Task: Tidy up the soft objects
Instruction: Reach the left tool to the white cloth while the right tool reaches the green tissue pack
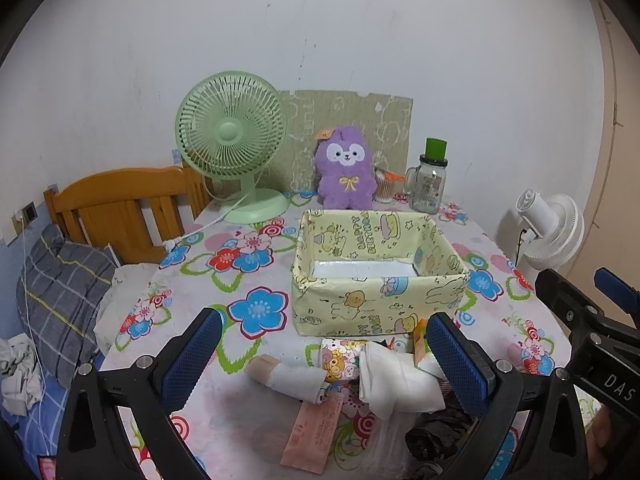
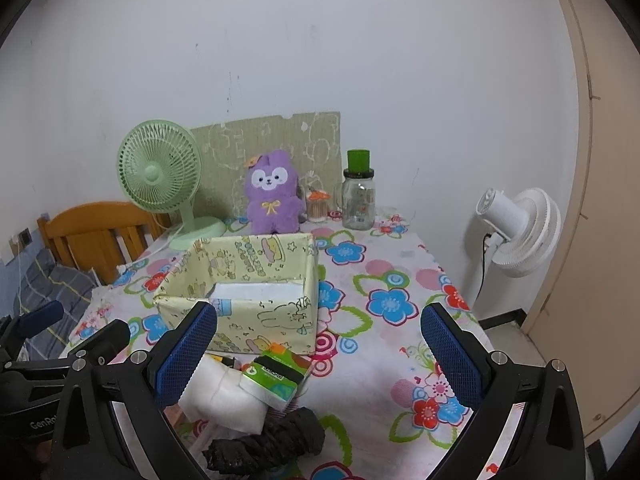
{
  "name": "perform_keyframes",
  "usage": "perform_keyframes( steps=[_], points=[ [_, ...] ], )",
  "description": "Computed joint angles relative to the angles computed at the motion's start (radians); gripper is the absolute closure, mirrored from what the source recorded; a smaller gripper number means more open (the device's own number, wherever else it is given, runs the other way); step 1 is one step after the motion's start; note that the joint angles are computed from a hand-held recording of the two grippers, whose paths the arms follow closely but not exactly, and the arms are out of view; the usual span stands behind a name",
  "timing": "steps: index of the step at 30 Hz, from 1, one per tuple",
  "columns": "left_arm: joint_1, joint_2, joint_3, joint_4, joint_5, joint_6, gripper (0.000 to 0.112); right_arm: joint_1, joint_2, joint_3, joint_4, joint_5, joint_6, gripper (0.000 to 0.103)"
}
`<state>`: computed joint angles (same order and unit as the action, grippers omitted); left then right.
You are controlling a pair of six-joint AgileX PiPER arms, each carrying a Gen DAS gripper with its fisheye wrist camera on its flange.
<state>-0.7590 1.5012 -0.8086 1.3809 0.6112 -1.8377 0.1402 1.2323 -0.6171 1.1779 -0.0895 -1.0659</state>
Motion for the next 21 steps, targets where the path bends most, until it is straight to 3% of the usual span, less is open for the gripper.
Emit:
perform_keyframes(
  steps=[11,21],
  points=[
    [0.087,0.101,-0.036,-0.024,-0.103,0.044,0.010,-0.022,0.158,-0.050,-0.592,0.009,0.598,0.000],
    [0.149,0.202,-0.090,-0.092,-0.183,0.134,0.010,-0.026,0.291,-0.119,-0.504,0.023,0.505,0.000]
  ],
)
